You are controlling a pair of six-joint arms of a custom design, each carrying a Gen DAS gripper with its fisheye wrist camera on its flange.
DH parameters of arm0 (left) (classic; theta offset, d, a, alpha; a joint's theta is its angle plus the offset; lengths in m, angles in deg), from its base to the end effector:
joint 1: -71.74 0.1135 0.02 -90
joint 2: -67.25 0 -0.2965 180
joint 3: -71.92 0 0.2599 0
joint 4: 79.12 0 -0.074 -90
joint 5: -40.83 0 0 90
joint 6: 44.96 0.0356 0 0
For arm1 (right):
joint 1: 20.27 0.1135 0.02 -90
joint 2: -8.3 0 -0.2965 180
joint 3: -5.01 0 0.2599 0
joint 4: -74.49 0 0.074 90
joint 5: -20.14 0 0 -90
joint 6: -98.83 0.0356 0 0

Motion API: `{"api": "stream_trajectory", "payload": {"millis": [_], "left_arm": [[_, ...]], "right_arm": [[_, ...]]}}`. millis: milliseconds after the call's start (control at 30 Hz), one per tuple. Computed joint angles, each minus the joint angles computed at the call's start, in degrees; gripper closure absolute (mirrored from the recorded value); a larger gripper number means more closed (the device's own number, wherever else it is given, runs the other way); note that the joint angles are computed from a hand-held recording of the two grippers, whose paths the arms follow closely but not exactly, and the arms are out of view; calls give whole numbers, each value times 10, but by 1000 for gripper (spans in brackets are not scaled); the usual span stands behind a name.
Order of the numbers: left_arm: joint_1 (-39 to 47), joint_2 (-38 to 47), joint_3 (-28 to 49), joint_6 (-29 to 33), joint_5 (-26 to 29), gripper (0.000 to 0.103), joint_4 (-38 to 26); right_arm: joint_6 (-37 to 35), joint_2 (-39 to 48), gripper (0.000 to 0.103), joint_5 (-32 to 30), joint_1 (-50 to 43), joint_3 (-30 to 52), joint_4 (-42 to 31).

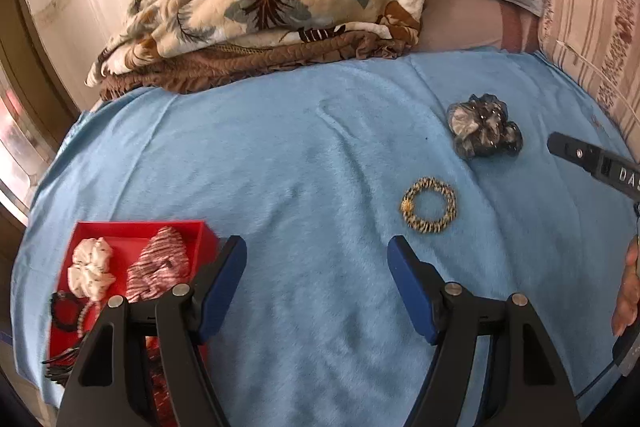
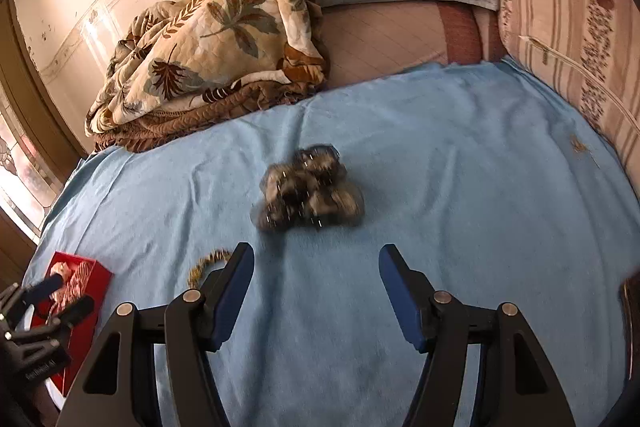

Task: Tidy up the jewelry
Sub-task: 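Move both tools toward the leopard hair tie and black organza scrunchie, then grasp the leopard-print hair tie with the left tool while the right tool grasps the black organza scrunchie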

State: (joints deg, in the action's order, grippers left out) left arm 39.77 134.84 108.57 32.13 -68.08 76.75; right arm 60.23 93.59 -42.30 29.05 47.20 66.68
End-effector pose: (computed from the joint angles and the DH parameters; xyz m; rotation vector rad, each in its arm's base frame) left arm 0.1686 -0.0916 0.1657 0.2798 2.4443 0.0831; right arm 0.1767 0.1804 0.1495 0.2459 2.3329 0.2732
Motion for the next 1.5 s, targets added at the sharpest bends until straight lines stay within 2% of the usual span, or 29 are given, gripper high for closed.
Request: {"api": "stream_trajectory", "payload": {"millis": [100,300,467,733,800,933,1033,1133,1167,1200,1233,1333,1500], "left_arm": [[-4,52,12,-11,6,31,40],[-6,185,53,-13,31,31,112],[-6,272,84,-2,47,31,147],[-9,327,99,-7,87,31,182],[-11,337,105,-4,96,39,182],[0,358,116,-9,127,43,180],[-9,362,115,-15,111,47,189],[-26,361,113,-18,85,76,193],[-31,360,114,-18,79,90,191],[-34,357,116,-18,77,90,183],[-33,352,115,-21,86,90,181],[-36,330,105,-28,99,90,178],[-42,272,88,-35,110,90,157]], "right_arm": [[-37,31,25,-17,-38,18,35],[-72,124,25,-83,-102,41,97],[-103,160,25,-90,-118,51,115],[-112,211,25,-124,-143,56,154],[-115,219,25,-125,-143,59,155],[-117,226,25,-118,-140,62,156],[-119,230,25,-112,-138,65,156],[-121,235,25,-103,-134,67,155],[-122,235,29,-99,-133,69,150],[-123,234,35,-97,-132,70,149],[-127,233,50,-98,-132,70,147],[-134,228,74,-124,-137,68,152],[-127,209,81,-122,-126,65,148]]}}
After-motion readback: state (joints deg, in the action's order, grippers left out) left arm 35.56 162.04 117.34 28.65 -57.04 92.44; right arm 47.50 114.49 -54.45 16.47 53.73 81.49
